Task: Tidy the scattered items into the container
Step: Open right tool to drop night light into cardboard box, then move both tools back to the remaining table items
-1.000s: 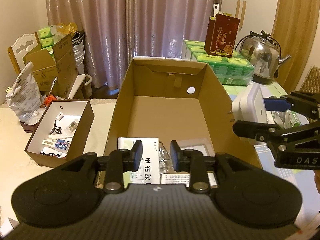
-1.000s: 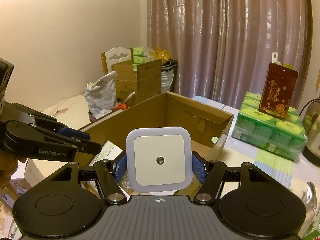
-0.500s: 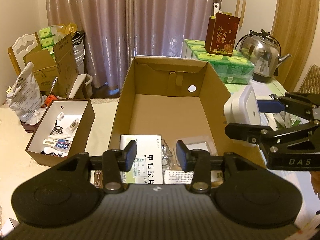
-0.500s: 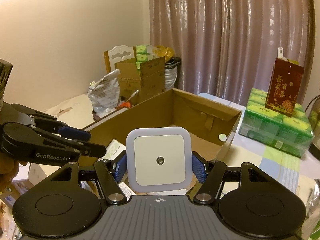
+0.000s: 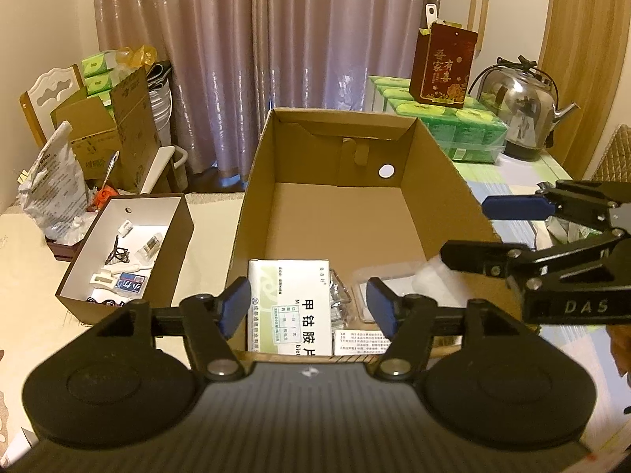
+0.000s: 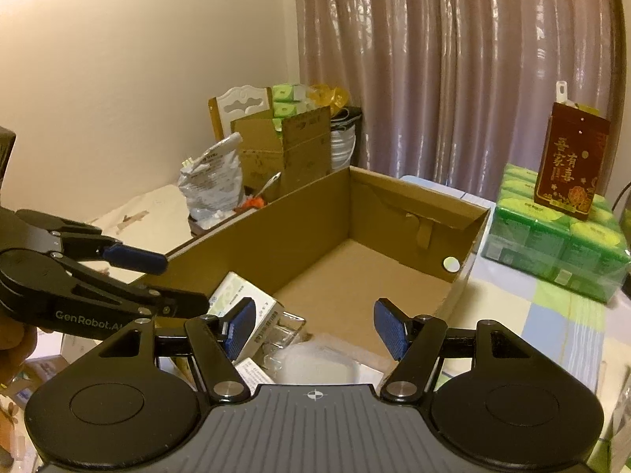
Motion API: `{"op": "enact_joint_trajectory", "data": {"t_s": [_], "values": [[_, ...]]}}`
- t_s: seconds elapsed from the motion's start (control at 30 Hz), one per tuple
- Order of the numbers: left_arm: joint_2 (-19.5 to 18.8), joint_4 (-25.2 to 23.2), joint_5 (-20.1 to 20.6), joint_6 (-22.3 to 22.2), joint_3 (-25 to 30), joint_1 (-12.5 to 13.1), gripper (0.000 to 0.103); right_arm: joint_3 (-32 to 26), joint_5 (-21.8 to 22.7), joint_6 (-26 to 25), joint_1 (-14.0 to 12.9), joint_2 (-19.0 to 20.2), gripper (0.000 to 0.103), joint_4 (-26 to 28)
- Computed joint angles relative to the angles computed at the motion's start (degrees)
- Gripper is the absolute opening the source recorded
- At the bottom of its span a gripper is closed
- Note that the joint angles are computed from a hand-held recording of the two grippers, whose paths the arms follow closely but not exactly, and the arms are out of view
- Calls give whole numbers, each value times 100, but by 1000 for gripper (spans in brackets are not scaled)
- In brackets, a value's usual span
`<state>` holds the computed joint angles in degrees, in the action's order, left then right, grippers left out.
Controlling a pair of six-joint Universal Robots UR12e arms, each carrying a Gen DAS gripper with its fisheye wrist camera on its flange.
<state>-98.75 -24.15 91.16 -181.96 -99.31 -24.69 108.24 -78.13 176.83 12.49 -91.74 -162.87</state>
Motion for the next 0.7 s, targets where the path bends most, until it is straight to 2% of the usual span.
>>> {"op": "enact_joint_trajectory", "data": {"t_s": [0.17, 0.23, 0.33, 0.7], "values": [[22, 16, 15, -12, -30, -10, 61, 122, -85, 285, -116, -117, 66, -152], [30, 46, 23, -11, -43, -22, 66, 221, -148, 484, -184, -208, 74, -224], [34, 74, 22, -24, -45, -52, 67, 404, -201, 692, -299, -392, 77, -266], [79, 157, 60, -92, -55, -274, 80, 1085, -393, 1127, -663, -1199, 86, 44]]}}
